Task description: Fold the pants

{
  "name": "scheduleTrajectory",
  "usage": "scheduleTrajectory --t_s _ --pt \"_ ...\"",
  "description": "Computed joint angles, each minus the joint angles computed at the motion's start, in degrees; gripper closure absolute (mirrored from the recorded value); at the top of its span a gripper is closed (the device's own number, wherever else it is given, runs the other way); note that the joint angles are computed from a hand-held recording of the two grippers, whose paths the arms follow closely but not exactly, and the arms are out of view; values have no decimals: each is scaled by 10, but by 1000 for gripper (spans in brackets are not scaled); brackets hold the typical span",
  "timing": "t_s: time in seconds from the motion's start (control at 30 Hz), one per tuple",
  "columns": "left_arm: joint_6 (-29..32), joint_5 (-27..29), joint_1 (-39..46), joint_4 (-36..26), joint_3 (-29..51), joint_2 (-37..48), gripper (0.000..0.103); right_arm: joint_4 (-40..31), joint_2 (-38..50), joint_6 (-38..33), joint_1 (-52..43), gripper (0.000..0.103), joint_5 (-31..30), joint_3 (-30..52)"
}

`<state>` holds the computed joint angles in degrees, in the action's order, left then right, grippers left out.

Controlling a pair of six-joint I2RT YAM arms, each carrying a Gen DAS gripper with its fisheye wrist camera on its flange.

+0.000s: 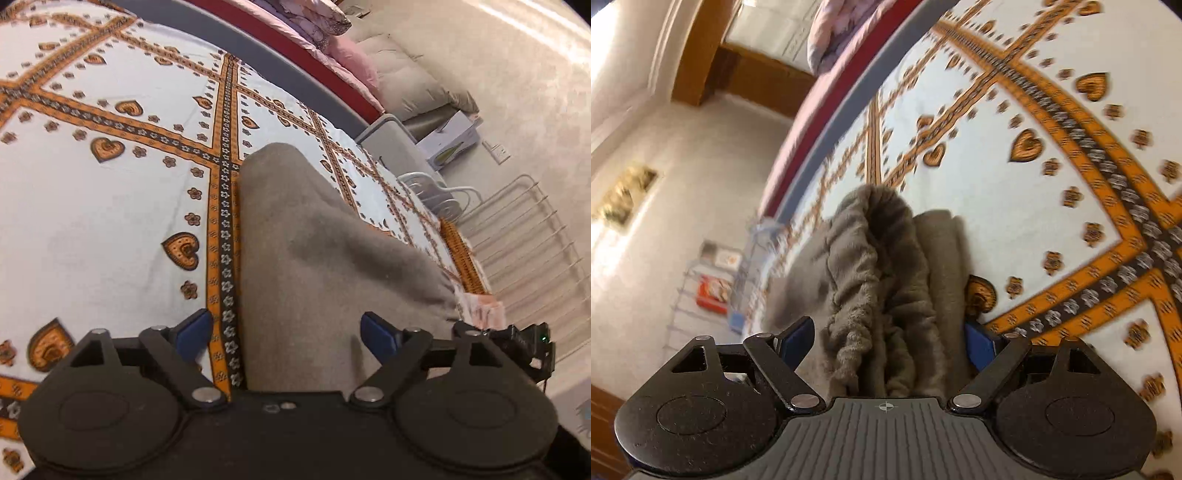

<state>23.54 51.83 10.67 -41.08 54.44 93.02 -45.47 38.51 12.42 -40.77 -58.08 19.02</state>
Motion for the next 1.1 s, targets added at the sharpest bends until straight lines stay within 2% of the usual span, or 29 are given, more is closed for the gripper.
scheduleTrajectory --t_s 0.03,0.07,0.1,0.13,0.17,0.23,0.33,0.4,0.5,0.57,0.63,0.7,0.73,0.77,0.8,0.83,0.87,0.9,0.97,1.0,1.03,1.1 --pt "1 2 -4 1 3 7 59 23 -7 28 23 19 12 -2" --pt "9 2 -11 -11 13 18 63 35 -16 45 43 25 23 -1" --pt "8 -2 -17 -8 12 15 70 33 -22 50 74 40 52 7" --pt "15 -1 -19 -7 11 10 77 34 -29 57 102 45 82 15" --pt "17 5 -16 -7 10 7 79 30 -41 58 118 48 96 23" --pt "21 35 -2 -16 16 7 89 12 -70 48 136 53 107 39" --pt "19 81 9 -19 26 -7 89 29 -80 47 152 55 96 67" --pt "-12 93 4 12 34 -15 89 65 -69 66 181 55 104 81" --pt "-102 96 -12 99 67 6 91 171 -3 104 238 56 140 100" --pt "-154 77 -31 162 99 41 91 252 82 113 249 56 151 122" --pt "-190 50 -54 204 135 86 89 328 176 121 257 56 163 152" --pt "-188 -25 -86 223 168 129 87 364 253 119 255 54 172 186" --pt "-179 -70 -102 226 180 152 68 384 310 120 255 49 187 206" --pt "-156 -140 -122 236 176 161 53 397 350 117 254 44 207 219" --pt "-134 -154 -126 284 143 153 48 408 385 115 264 33 255 226" --pt "-130 -157 -129 327 109 136 47 379 424 92 285 19 330 248" --pt "-134 -162 -127 331 97 121 47 361 447 72 294 7 356 260" --pt "-135 -159 -124 326 91 107 49 381 447 62 292 2 356 244" --pt "-129 -139 -109 343 59 69 48 417 398 64 290 2 363 203" --pt "-121 -136 -103 351 41 52 43 431 363 60 290 2 365 181" --pt "-104 -143 -106 337 39 44 32 446 338 58 286 2 356 163" --pt "-59 -205 -127 294 47 55 27 444 324 46 292 2 366 148"
